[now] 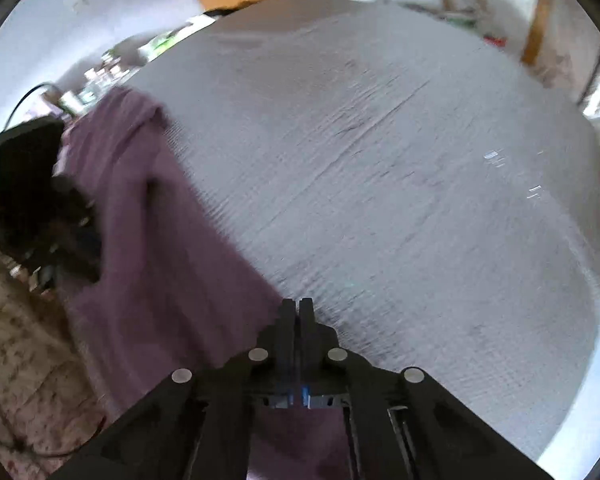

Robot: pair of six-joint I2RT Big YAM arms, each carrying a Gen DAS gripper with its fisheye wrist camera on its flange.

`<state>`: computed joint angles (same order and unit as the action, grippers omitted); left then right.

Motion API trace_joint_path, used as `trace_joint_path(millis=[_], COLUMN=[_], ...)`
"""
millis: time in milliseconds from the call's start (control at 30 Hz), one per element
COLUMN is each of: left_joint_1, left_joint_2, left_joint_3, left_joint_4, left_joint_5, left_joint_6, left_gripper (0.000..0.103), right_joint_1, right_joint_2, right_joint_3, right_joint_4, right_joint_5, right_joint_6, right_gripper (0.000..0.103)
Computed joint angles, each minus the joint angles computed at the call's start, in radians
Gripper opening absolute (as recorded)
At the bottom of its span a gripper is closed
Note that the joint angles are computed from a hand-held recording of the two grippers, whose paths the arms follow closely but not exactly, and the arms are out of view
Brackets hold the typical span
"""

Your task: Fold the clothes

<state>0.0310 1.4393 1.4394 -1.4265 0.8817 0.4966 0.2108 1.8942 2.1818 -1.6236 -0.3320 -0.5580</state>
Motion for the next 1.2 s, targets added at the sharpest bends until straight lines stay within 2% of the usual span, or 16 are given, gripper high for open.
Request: trace_joint_path(millis=[133, 300, 367, 467, 533, 600, 667, 733, 867, 1000, 1100, 1200], left_joint_1=[0.013, 0.01, 0.024, 0.036, 0.039, 0.038, 0.04, 0.042, 0.051, 0.056, 0.06, 0.059], left_joint_2=[-0.009, -0.029, -0.04, -0.046, -0.049, -0.047, -0.045, -0.043, -0.038, -0.038, -0.038, -0.037], left_joint_3=[-0.005, -0.022, -0.029, -0.032, -0.032, -0.03, -0.027, -0.025, -0.017, -0.008, -0.008, -0.01], left_joint_4=[-0.021, -0.022, -0.041, -0.05, -0.053, -0.053, -0.056, -0.058, -0.072, -0.08, -0.079, -0.074], left_joint_5=[0.003, 0.004, 0.005, -0.002, -0.005, -0.005, -0.005, -0.005, -0.007, -0.019, -0.019, -0.019], left_joint_6=[0.02, 0.011, 0.029, 0.05, 0.055, 0.053, 0.055, 0.058, 0.069, 0.078, 0.072, 0.068], left_gripper=[0.017, 0.017, 0.017, 0.017, 0.017, 0.017, 0.018, 0.018, 0.018, 0.018, 0.018, 0.018], right_joint_1=[0.01, 0.005, 0.006, -0.028, -0.047, -0.066, -0.096, -0.118, -0.144, -0.162, -0.15, -0.14], right_joint_2=[0.009, 0.002, -0.011, -0.031, -0.063, -0.075, -0.08, -0.085, -0.101, -0.102, -0.098, -0.116], right_joint_3=[-0.001, -0.009, -0.024, -0.037, -0.073, -0.08, -0.082, -0.09, -0.128, -0.115, -0.114, -0.141], right_joint_4=[0.052, 0.077, 0.113, 0.135, 0.166, 0.154, 0.133, 0.116, 0.092, 0.052, 0.01, 0.024], right_joint_5=[0.012, 0.026, 0.072, 0.052, 0.078, 0.083, 0.088, 0.095, 0.042, -0.024, 0.009, 0.04], right_joint_6=[0.053, 0.041, 0.073, 0.116, 0.128, 0.117, 0.117, 0.136, 0.153, 0.098, 0.04, 0.018], right_gripper=[0.001, 0.002, 0.003, 0.004, 0.004, 0.011, 0.023, 0.026, 0.027, 0.027, 0.027, 0.028])
